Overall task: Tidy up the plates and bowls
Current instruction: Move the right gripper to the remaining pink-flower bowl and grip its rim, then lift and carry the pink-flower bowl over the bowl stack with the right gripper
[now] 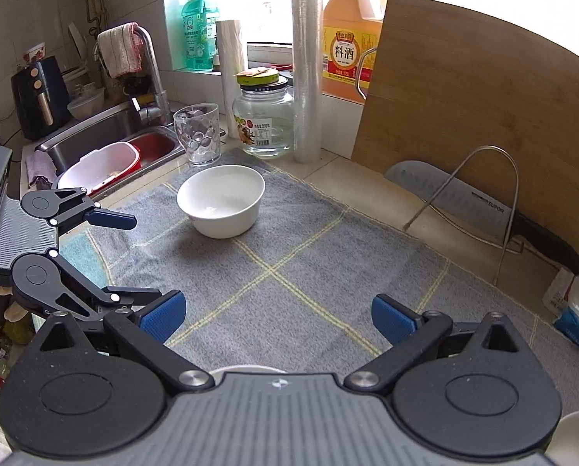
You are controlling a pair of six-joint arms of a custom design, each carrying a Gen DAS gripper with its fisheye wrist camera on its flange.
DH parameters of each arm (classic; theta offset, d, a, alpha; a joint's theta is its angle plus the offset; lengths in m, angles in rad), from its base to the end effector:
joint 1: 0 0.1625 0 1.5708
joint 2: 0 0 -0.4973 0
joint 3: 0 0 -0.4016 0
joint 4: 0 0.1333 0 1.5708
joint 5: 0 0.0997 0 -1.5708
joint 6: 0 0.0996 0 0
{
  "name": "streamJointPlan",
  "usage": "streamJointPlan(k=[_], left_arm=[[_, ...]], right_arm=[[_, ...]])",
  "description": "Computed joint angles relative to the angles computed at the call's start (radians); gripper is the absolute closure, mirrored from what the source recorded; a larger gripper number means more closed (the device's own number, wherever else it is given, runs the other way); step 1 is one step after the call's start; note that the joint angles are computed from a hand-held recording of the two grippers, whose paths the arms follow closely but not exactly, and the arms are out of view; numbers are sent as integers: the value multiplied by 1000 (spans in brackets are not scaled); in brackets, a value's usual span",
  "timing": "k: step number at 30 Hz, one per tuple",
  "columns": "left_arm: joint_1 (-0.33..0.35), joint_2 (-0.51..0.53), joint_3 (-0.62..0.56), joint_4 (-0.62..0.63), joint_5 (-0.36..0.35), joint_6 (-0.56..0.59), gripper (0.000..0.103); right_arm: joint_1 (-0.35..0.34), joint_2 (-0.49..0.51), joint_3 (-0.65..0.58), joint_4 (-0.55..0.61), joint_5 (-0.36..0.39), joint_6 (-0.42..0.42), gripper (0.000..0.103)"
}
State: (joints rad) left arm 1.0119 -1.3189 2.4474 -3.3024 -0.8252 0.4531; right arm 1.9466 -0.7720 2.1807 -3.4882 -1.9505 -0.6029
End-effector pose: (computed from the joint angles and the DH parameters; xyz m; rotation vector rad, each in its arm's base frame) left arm -0.0521 -0.4621 0.2774 0.8787 2.1688 -0.7695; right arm 0.2927 -0.4793 0.0808 1.1260 -2.3952 0.6252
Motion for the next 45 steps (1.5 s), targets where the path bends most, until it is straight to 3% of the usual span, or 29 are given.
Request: streamJointPlan(k=[8,18,32,39,45], left_arm=[[112,59,-85,-79,-65,114,10],[190,111,-161,-81,-152,182,10],[225,147,-207,-95,-230,228,10],[236,152,-219,-97,-252,231,11],[239,150,-219,-95,-260,234,11]], right_arm=[[43,116,-184,80,-24,10,0],[42,226,-385,272,-24,20,0],[3,334,-583,471,14,29,2],[-3,359,-629,545,27,27,17],[-6,358,-635,573,50,30,23]])
